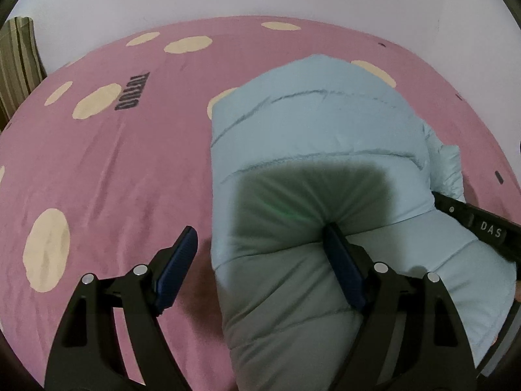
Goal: Fold large clothes
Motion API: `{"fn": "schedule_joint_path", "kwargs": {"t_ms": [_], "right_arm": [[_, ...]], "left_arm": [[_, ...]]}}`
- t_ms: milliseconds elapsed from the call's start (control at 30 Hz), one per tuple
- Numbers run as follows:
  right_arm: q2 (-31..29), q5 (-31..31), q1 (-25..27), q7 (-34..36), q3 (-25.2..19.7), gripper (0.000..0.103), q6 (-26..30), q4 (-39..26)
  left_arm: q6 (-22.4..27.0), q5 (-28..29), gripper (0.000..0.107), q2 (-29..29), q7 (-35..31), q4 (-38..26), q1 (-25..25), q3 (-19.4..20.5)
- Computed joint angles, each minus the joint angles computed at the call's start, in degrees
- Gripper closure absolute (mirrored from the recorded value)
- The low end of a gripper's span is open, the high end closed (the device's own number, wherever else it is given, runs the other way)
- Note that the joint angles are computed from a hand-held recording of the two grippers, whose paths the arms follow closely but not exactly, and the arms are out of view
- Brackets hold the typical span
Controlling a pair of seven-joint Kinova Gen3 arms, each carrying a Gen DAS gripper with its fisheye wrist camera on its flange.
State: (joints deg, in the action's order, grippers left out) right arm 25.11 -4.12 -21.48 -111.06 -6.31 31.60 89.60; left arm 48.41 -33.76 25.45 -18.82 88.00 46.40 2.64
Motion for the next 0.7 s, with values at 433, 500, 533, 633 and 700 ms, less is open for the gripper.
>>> {"fn": "schedule_joint_path", "kwargs": {"t_ms": [433, 500, 533, 633, 700], "right_arm": [[-6.85, 1.27, -1.04, -2.77, 1.14, 0.075, -1.14, 3.82], [-9.66, 3.78, -2.73, -5.07, 1.87, 0.075, -2.14, 5.77], [-11.45, 5.5, -3.83, -6.48, 2.14, 0.075, -2.78, 7.15], [-15.48, 7.32, -4.46, -7.17, 0.43, 0.075, -4.68, 10.86], [-16.2, 7.61, -4.52, -6.6, -0.78, 0.075, -4.33, 11.77]], "left_arm": [[0.11, -5.03, 0.029, -6.4, 9.41, 4.63, 2.8, -0.11], [1.03, -7.56, 0.029, -7.96, 12.05, 5.63, 3.66, 0.93], [1.91, -9.51, 0.029, -8.84, 13.9, 6.33, 4.75, 1.46], [3.57, -12.53, 0.029, -9.65, 16.53, 7.27, 5.7, 3.78], [4.45, -12.8, 0.029, -9.14, 16.24, 7.11, 5.25, 5.31]]}}
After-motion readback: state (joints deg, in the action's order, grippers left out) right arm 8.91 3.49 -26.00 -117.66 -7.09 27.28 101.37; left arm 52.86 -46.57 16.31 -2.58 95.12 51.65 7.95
